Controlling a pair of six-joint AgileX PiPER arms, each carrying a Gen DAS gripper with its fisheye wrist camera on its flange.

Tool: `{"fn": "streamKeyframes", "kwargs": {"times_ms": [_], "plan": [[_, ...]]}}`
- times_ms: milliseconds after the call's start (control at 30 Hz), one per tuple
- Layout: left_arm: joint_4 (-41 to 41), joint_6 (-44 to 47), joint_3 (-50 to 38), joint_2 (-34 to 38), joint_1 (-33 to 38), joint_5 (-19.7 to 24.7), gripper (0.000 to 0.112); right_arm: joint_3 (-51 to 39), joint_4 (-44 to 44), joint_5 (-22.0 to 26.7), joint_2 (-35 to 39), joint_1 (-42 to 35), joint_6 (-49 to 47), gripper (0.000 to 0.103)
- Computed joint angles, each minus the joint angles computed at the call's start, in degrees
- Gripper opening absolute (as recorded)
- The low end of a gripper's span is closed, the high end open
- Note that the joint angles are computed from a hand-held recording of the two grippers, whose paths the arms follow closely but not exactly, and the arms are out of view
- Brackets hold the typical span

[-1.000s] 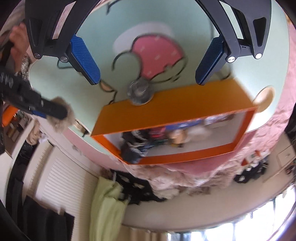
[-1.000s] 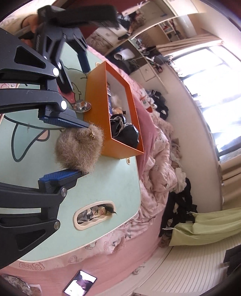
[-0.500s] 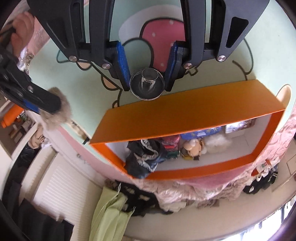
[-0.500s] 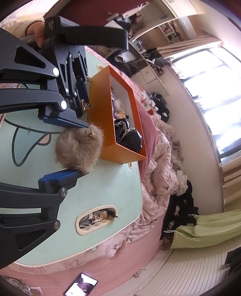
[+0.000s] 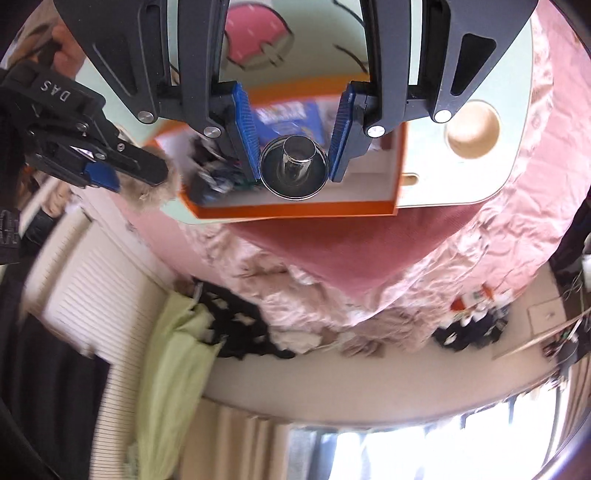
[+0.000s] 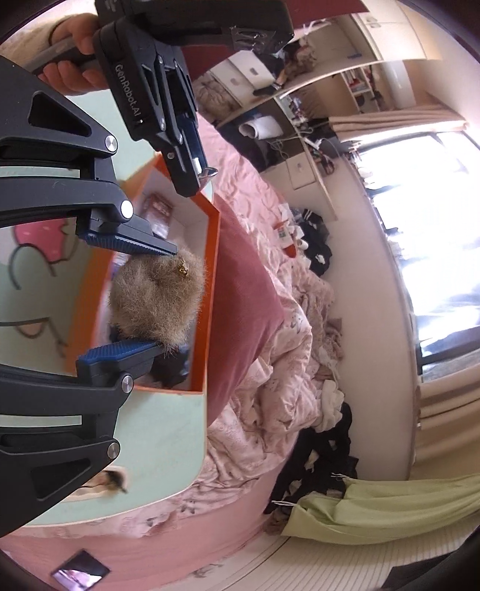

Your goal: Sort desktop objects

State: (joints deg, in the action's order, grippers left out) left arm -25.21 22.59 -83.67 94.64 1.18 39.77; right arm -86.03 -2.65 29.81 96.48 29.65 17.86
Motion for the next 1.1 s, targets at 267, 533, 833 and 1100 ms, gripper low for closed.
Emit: {"fn": "streamKeyframes", "kwargs": {"times_ms": [267, 533, 833, 1100], "plan": [[-5.6, 4.2, 2.2, 2.4, 2.7, 0.4, 0.072, -4.7, 4.9, 2.4, 6.8, -1.6, -1.2, 0.063], [-11.4, 13.7, 14.5, -7.6, 2.8, -6.7, 0.083, 8.8, -6.6, -4.7, -4.0, 1.2, 10.1, 0.085], [-10.7, 16.2, 27.1, -15.1, 0.5, -7.5, 0.084, 22.3, -11.2, -5.7, -12.7, 3.3, 18.6, 0.090], [1.1, 3.3, 32.6, -13.9, -3.7, -12.6, 0.084, 26.2, -20.8, -2.1, -11.2, 7.6, 28.0, 0.090]]}}
